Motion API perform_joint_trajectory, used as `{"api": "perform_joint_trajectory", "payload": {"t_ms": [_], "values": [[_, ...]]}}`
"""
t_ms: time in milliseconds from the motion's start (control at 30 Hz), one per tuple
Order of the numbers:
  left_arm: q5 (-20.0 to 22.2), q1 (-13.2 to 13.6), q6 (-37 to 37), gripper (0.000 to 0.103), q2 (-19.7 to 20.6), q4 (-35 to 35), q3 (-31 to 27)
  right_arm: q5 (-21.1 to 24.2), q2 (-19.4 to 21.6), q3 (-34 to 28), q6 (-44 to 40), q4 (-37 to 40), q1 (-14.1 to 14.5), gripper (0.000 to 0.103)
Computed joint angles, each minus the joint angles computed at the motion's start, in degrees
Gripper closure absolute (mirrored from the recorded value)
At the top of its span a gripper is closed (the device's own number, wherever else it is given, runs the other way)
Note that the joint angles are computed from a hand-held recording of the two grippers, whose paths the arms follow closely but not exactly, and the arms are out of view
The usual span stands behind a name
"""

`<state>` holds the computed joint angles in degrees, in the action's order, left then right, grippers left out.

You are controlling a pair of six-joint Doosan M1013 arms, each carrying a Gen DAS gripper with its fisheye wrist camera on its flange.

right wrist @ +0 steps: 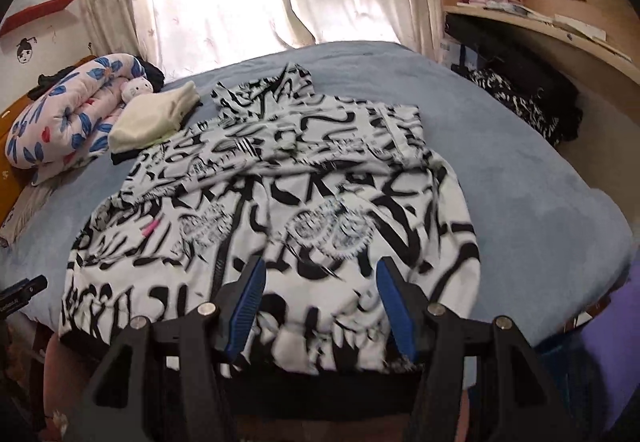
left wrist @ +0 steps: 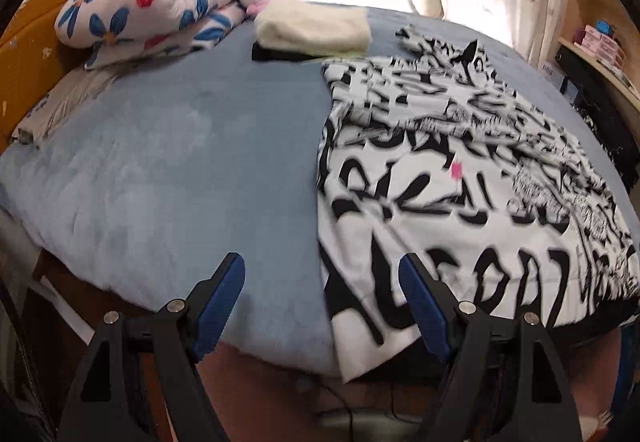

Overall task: Fold large clothes
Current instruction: 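Lower both grippers to the jacket hem and grasp it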

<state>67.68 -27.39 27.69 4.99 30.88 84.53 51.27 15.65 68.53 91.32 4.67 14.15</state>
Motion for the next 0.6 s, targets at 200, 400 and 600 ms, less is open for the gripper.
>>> {"api": "perform_joint_trajectory", "payload": {"t_ms": [200, 400, 600], "values": [[-3.28, 0.69, 3.41, 0.025, 0.16, -6.41, 1.36, 1.25, -1.4, 3.02, 2.24, -1.01, -2.1, 0.045], [-4.01, 0.66, 3.34, 0.025, 0.91, -8.61, 2.01, 1.43, -3.46, 7.33, 2.1, 2.0, -4.67, 0.045], [-4.92, 1.21, 3.38, 0.025, 0.74, -10.4, 2.48, 2.63, -3.02, 7.85, 1.47, 6.6, -6.24, 0.046]]}}
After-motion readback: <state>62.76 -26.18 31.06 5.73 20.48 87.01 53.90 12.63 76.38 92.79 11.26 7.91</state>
